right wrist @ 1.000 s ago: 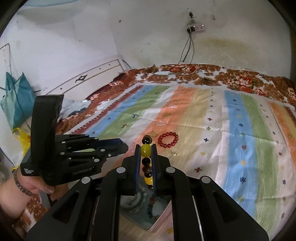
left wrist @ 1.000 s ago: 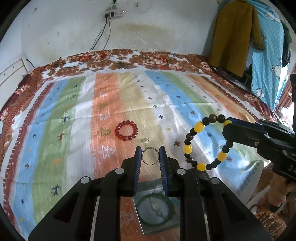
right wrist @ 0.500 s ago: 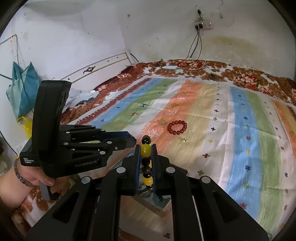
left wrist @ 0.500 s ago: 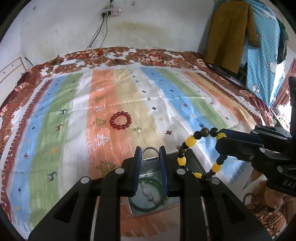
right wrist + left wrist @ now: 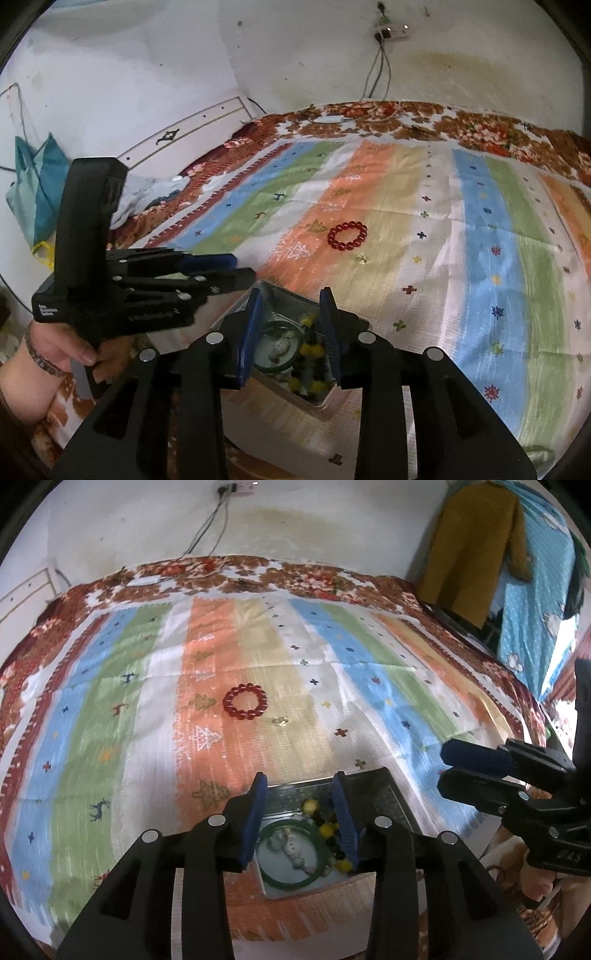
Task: Organize jewelry
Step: 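Drop the ring into the tin with the left tool while the right tool drops its bracelet, then move both open tools toward the red bead bracelet and gold charm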
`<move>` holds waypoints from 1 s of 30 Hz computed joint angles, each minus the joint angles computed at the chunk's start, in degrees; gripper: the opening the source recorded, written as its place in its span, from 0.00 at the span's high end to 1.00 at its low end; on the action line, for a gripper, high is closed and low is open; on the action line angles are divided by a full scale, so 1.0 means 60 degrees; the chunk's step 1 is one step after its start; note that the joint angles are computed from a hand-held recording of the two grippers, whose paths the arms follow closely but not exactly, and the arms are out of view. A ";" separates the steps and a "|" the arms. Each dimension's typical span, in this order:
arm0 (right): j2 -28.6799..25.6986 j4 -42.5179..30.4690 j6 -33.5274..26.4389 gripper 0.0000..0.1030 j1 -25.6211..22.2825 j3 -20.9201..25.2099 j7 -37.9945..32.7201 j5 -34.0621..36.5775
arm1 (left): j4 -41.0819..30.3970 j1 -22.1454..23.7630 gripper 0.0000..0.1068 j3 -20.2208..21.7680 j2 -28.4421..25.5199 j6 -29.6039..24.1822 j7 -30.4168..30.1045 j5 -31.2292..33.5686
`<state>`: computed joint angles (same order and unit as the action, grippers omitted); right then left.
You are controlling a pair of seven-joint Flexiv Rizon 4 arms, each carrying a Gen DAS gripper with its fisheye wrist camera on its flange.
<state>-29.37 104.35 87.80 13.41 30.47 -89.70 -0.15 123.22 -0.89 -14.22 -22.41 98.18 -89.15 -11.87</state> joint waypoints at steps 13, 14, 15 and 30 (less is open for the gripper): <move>-0.0489 -0.0885 -0.0720 0.51 0.0703 -0.0947 0.0179 -0.0334 | -0.1076 -0.1488 0.58 0.2128 -0.0417 -0.0916 -0.0585 -0.0125; -0.0530 -0.0956 -0.0781 0.51 0.0783 -0.1059 0.0232 -0.0368 | -0.1250 -0.1720 0.58 0.2440 -0.0487 -0.1046 -0.0659 -0.0034; -0.0573 -0.1038 -0.0860 0.51 0.0837 -0.1134 0.0282 -0.0387 | -0.1398 -0.1759 0.58 0.2532 -0.0544 -0.1183 -0.0666 0.0014; -0.1128 -0.1881 -0.1303 0.45 0.1545 -0.2177 0.1210 -0.1124 | -0.2354 -0.1616 0.51 0.2759 -0.1014 -0.2022 -0.1020 0.0341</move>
<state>-36.13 93.06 79.99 22.68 17.40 -82.44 -6.90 109.09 -10.59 2.33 -28.50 86.04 -95.27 -9.82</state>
